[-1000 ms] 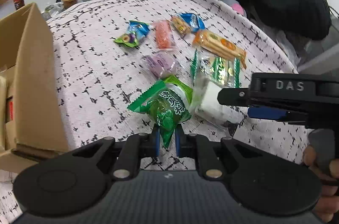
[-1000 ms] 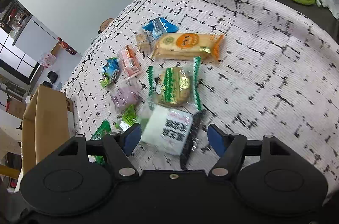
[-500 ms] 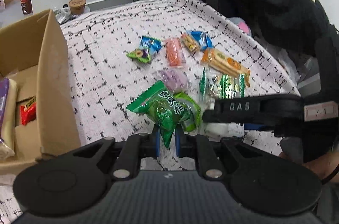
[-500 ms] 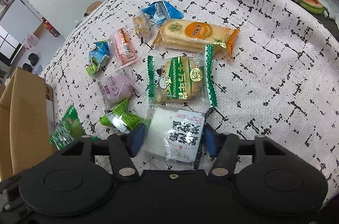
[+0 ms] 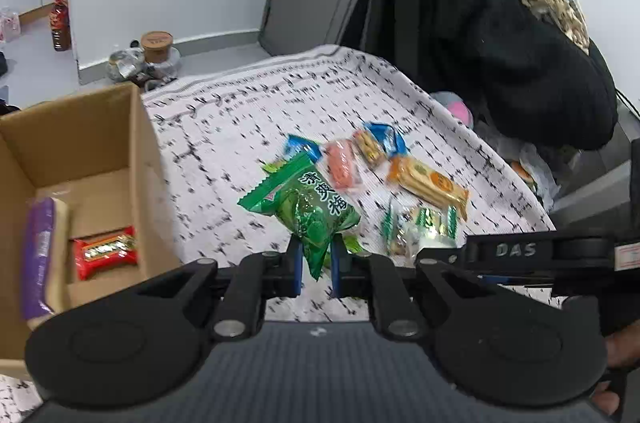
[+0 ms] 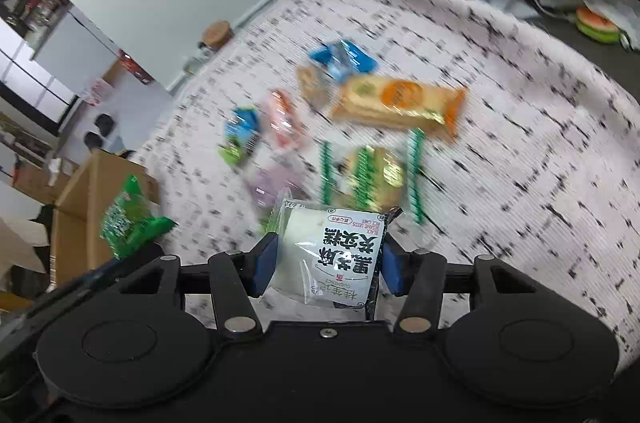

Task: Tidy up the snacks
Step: 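Carry the green packet and white pack into the box and release both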

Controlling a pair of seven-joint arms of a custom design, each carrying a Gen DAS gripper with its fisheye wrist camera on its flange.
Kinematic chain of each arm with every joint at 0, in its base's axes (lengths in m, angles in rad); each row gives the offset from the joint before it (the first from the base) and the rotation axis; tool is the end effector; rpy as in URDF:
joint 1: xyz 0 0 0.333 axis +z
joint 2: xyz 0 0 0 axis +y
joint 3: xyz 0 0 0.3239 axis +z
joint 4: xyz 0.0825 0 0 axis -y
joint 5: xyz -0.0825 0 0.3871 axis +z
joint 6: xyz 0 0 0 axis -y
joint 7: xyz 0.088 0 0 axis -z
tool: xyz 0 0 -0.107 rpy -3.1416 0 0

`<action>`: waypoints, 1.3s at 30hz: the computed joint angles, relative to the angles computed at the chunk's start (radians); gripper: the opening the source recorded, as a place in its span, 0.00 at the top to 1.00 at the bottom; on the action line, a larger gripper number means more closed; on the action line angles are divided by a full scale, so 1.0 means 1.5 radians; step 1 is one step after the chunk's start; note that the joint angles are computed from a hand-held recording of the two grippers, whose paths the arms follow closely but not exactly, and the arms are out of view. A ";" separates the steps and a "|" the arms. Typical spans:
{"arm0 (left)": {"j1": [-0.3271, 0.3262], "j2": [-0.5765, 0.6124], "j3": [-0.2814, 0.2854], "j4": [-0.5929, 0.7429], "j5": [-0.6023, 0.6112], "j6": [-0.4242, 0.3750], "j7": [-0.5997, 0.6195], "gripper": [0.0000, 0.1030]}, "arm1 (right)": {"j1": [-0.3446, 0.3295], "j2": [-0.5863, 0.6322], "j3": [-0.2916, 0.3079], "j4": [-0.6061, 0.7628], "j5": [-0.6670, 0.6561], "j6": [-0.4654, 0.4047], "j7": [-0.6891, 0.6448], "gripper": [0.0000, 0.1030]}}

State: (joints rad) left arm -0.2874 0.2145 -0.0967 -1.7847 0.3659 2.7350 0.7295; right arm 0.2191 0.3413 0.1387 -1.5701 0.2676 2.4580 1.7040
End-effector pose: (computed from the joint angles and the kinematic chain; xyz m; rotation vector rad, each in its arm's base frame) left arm 0.6197 -0.2595 0.5245 -2.0196 1.6749 -0.9328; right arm 0.6688 0.2349 0.5153 -1.8332 1.7563 -0.0689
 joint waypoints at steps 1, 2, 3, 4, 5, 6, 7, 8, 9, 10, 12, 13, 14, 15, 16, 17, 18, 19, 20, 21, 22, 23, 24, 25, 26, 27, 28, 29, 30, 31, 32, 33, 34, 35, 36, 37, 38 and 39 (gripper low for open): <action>-0.001 -0.005 0.004 -0.003 0.007 -0.001 -0.008 0.88 | -0.001 0.001 0.004 0.006 0.007 0.002 -0.005 0.50; -0.001 -0.011 0.007 -0.007 0.013 -0.001 -0.016 0.88 | -0.002 0.004 0.007 0.013 0.015 0.002 -0.009 0.50; 0.000 -0.018 0.009 -0.012 0.021 -0.002 -0.026 0.88 | -0.003 0.006 0.012 0.021 0.024 0.003 -0.014 0.50; 0.001 -0.024 0.011 -0.016 0.030 -0.003 -0.035 0.88 | -0.003 0.008 0.015 0.026 0.031 0.005 -0.020 0.50; 0.003 -0.031 0.012 -0.020 0.040 -0.003 -0.044 0.88 | -0.002 0.010 0.018 0.030 0.035 0.008 -0.025 0.50; 0.007 -0.038 0.012 -0.025 0.050 -0.005 -0.052 0.88 | -0.001 0.011 0.022 0.035 0.040 0.013 -0.036 0.50; 0.011 -0.044 0.011 -0.028 0.058 -0.006 -0.059 0.88 | 0.000 0.012 0.026 0.036 0.043 0.019 -0.050 0.50; 0.016 -0.051 0.009 -0.033 0.064 -0.007 -0.061 0.88 | 0.003 0.014 0.029 0.039 0.044 0.025 -0.065 0.50; 0.022 -0.058 0.007 -0.039 0.071 -0.005 -0.063 0.88 | 0.006 0.016 0.031 0.043 0.042 0.029 -0.075 0.50; 0.028 -0.064 0.006 -0.045 0.078 -0.003 -0.067 0.88 | 0.010 0.020 0.033 0.050 0.042 0.031 -0.082 0.50; 0.039 -0.077 0.003 -0.055 0.094 -0.005 -0.080 0.88 | 0.014 0.029 0.038 0.067 0.048 0.028 -0.091 0.50; 0.045 -0.084 0.002 -0.062 0.101 -0.006 -0.089 0.88 | 0.017 0.035 0.040 0.076 0.050 0.028 -0.093 0.50; 0.051 -0.090 0.000 -0.067 0.109 -0.007 -0.099 0.88 | 0.020 0.040 0.042 0.085 0.052 0.030 -0.095 0.50; 0.057 -0.094 -0.001 -0.070 0.117 -0.010 -0.106 0.88 | 0.023 0.043 0.044 0.090 0.054 0.032 -0.096 0.50; 0.063 -0.096 -0.004 -0.073 0.124 -0.013 -0.114 0.88 | 0.026 0.048 0.046 0.098 0.057 0.032 -0.097 0.50; 0.069 -0.099 -0.005 -0.076 0.129 -0.017 -0.120 0.88 | 0.028 0.052 0.048 0.104 0.060 0.033 -0.097 0.50; 0.074 -0.101 -0.007 -0.079 0.129 -0.019 -0.121 0.88 | 0.030 0.057 0.052 0.114 0.063 0.031 -0.099 0.50; 0.080 -0.104 -0.009 -0.083 0.130 -0.019 -0.123 0.88 | 0.032 0.062 0.055 0.122 0.066 0.030 -0.103 0.50; 0.085 -0.107 -0.010 -0.087 0.133 -0.019 -0.125 0.88 | 0.034 0.067 0.057 0.131 0.067 0.028 -0.107 0.50; 0.090 -0.109 -0.011 -0.091 0.134 -0.018 -0.126 0.88 | 0.037 0.071 0.059 0.137 0.067 0.027 -0.110 0.50; 0.095 -0.111 -0.011 -0.095 0.133 -0.016 -0.126 0.88 | 0.039 0.077 0.061 0.146 0.068 0.024 -0.112 0.50; 0.100 -0.112 -0.012 -0.098 0.132 -0.015 -0.127 0.88 | 0.041 0.083 0.063 0.156 0.070 0.019 -0.116 0.50; 0.104 -0.112 -0.012 -0.101 0.133 -0.013 -0.128 0.88 | 0.042 0.090 0.068 0.166 0.075 0.014 -0.125 0.50; 0.108 -0.111 -0.012 -0.102 0.137 -0.014 -0.130 0.88 | 0.043 0.094 0.070 0.173 0.077 0.012 -0.131 0.50; 0.111 -0.110 -0.011 -0.103 0.142 -0.015 -0.134 0.88 | 0.047 0.099 0.072 0.181 0.076 0.011 -0.135 0.50; 0.114 -0.109 -0.010 -0.104 0.146 -0.015 -0.138 0.88 | 0.051 0.106 0.073 0.192 0.075 0.008 -0.140 0.50; 0.117 -0.108 -0.009 -0.106 0.151 -0.013 -0.142 0.88 | 0.055 0.112 0.073 0.201 0.074 0.004 -0.142 0.50; 0.119 -0.107 -0.006 -0.107 0.159 -0.011 -0.150 0.87 | 0.059 0.117 0.073 0.210 0.072 0.001 -0.142 0.50; 0.122 -0.107 -0.005 -0.110 0.164 -0.010 -0.154 0.87 | 0.063 0.121 0.073 0.217 0.070 -0.001 -0.142 0.50; 0.124 -0.106 -0.004 -0.110 0.165 -0.012 -0.156 0.87 | 0.067 0.127 0.073 0.226 0.067 -0.004 -0.141 0.50; 0.126 -0.105 -0.004 -0.110 0.164 -0.016 -0.156 0.86 | 0.070 0.131 0.073 0.233 0.066 -0.006 -0.140 0.50; 0.126 -0.105 -0.004 -0.108 0.166 -0.024 -0.160 0.85 | 0.073 0.136 0.073 0.240 0.065 -0.008 -0.139 0.50; 0.126 -0.105 -0.004 -0.106 0.172 -0.035 -0.167 0.84 | 0.076 0.142 0.073 0.248 0.063 -0.010 -0.137 0.50; 0.126 -0.108 -0.005 -0.107 0.170 -0.042 -0.167 0.84 | 0.078 0.145 0.073 0.254 0.063 -0.012 -0.136 0.50; 0.129 -0.112 -0.006 -0.112 0.157 -0.039 -0.158 0.84 | 0.080 0.151 0.075 0.262 0.063 -0.014 -0.135 0.50; 0.132 -0.117 -0.007 -0.119 0.144 -0.034 -0.155 0.83 | 0.082 0.155 0.076 0.267 0.064 -0.014 -0.135 0.50; 0.135 -0.122 -0.007 -0.124 0.137 -0.033 -0.156 0.81 | 0.083 0.160 0.078 0.274 0.065 -0.015 -0.136 0.50; 0.137 -0.128 -0.008 -0.129 0.135 -0.040 -0.158 0.79 | 0.085 0.164 0.079 0.281 0.066 -0.017 -0.136 0.50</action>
State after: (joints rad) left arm -0.0826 0.0219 -0.1095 -1.9777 0.5688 2.6746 0.4918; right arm 0.3466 0.5877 0.2574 -1.1488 0.3660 2.4328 1.4998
